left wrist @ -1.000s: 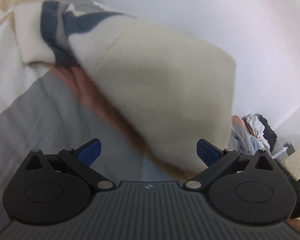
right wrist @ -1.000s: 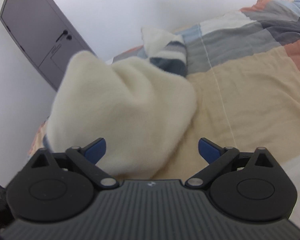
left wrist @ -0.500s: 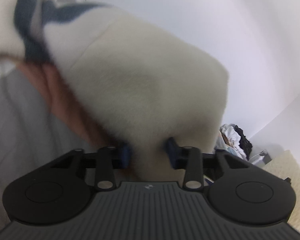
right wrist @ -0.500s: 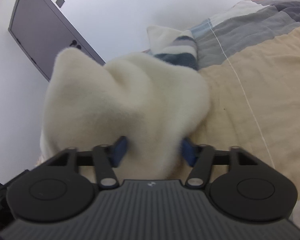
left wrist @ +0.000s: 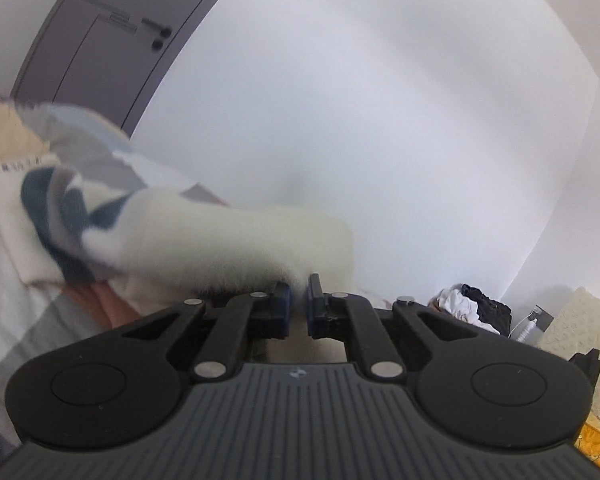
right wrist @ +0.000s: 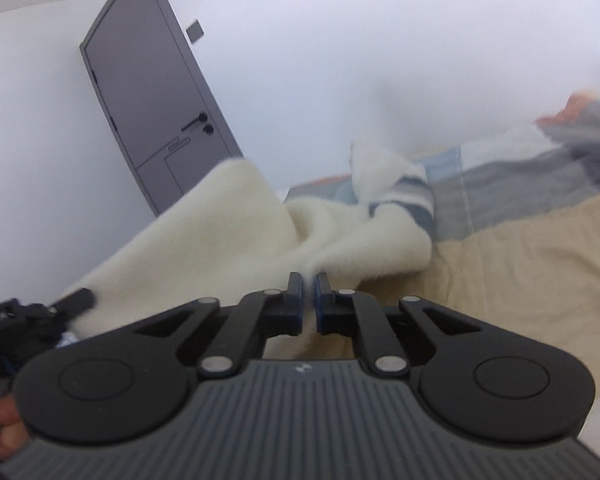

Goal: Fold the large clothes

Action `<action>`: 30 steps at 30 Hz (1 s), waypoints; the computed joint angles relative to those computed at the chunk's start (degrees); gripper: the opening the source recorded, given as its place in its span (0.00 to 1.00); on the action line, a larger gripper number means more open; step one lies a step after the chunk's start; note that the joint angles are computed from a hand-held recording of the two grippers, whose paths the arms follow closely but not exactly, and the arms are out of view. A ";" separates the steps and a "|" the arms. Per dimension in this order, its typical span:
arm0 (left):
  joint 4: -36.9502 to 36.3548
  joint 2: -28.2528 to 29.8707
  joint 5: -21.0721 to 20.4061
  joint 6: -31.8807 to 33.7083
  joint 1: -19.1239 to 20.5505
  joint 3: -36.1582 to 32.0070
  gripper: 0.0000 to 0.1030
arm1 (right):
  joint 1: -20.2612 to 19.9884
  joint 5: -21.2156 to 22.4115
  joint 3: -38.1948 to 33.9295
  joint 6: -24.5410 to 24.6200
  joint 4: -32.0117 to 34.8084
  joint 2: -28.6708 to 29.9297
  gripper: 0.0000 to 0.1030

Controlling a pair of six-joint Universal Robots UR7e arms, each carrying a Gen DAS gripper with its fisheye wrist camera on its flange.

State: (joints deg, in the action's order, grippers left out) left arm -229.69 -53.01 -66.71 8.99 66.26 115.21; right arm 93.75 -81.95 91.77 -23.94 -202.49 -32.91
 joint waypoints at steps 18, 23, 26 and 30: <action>-1.55 -8.85 24.21 -9.10 -21.49 23.79 0.08 | 0.39 -0.06 19.14 2.62 -1.01 -16.30 0.08; 11.47 -10.69 20.98 -16.02 -15.57 21.65 0.08 | 1.51 -11.68 13.96 5.74 14.48 -14.37 0.08; 14.65 -8.69 18.24 -15.26 -10.43 17.21 0.08 | 1.08 -12.87 10.87 9.35 20.45 -12.52 0.08; 16.32 -5.56 15.48 -14.52 -4.51 10.79 0.08 | 1.35 -13.74 6.93 10.66 22.67 -9.36 0.09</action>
State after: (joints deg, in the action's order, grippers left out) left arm -213.37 -58.57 -51.23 -5.53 61.75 125.99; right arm 95.10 -95.69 98.71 -13.27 -179.83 -42.27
